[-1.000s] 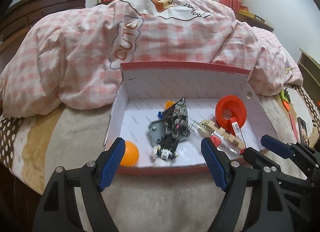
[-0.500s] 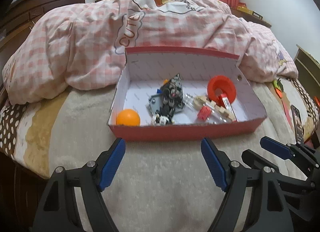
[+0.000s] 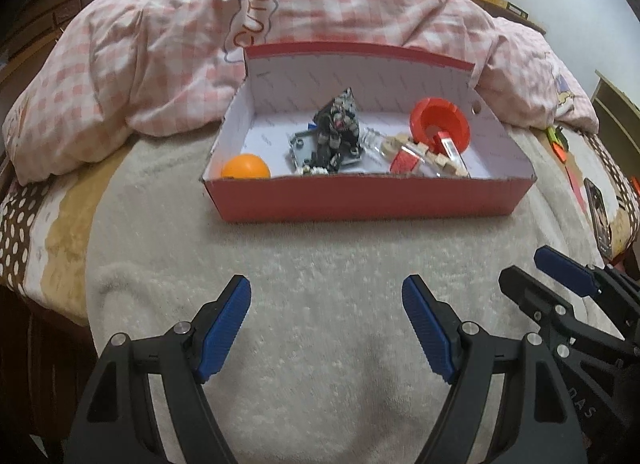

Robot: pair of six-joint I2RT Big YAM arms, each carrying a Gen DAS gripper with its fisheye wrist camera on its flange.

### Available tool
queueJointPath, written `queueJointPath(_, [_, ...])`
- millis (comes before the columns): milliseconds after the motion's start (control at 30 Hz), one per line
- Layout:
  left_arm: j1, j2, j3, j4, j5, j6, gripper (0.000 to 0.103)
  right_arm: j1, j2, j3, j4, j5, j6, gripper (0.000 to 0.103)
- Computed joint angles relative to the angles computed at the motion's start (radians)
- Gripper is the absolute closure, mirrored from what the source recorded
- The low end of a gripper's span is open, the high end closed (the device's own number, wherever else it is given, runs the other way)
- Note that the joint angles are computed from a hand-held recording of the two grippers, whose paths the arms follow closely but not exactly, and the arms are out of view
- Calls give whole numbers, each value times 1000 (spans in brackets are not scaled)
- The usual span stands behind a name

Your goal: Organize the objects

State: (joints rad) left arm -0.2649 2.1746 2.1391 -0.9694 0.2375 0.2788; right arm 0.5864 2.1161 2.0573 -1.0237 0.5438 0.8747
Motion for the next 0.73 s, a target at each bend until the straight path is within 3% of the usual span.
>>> queueJointPath(733, [-5, 8, -1, -17, -4, 12, 24, -4, -7, -29, 29, -23, 14, 58])
